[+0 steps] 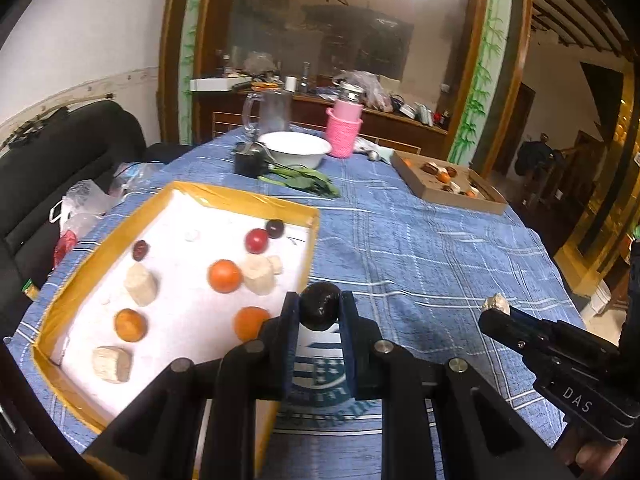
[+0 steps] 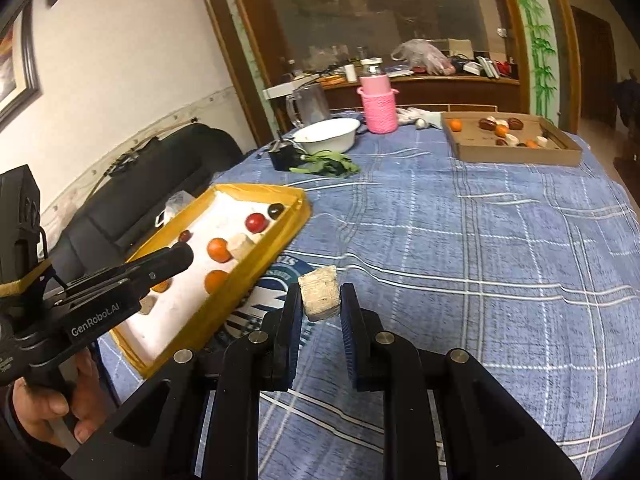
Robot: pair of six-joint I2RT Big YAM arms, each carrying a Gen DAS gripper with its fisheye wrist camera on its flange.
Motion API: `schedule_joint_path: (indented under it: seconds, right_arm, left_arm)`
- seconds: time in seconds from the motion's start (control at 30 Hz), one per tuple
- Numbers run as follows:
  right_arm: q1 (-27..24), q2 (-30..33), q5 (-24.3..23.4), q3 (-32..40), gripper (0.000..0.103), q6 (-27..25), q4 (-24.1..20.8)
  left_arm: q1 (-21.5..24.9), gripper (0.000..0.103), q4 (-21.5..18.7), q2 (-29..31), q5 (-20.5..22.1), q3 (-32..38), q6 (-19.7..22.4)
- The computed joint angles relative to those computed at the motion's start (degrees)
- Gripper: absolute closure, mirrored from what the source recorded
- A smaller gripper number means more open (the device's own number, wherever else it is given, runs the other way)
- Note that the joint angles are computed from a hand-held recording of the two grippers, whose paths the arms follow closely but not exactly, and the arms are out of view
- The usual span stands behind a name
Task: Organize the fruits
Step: 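Carry the chestnut in left tool and cube in right tool into the tray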
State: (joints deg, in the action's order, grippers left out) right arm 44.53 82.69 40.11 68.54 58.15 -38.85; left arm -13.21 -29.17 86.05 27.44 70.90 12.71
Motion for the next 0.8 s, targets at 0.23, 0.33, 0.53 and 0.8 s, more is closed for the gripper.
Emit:
schedule_joint_path:
  seconds: [0.23, 0.33, 0.53, 0.8]
  right_arm:
    - [-0.8, 3.0, -1.9, 4.1, 0.085, -5.4, 2.3]
    - [-1.2, 4.5, -2.8, 6.1, 0.085, -7.8, 3.3]
    - [-1.6, 7.7, -5.0, 9.9, 0.085, -11.2, 4.6]
    - [-2.4, 11.5, -7.1, 14.6, 0.085, -14.6, 4.8]
  left_arm:
    - [3.0, 0.081, 0.3, 0.9, -0.7, 1.5, -1.4]
    - [4.0, 0.081, 0.7, 1.3, -1.3, 2.1, -2.2]
    - [5.3, 0.081, 0.7, 2.8, -3.2, 3.5, -3.2]
    - [6.5, 0.081, 1.1, 4.6, -5.0, 4.9, -4.1]
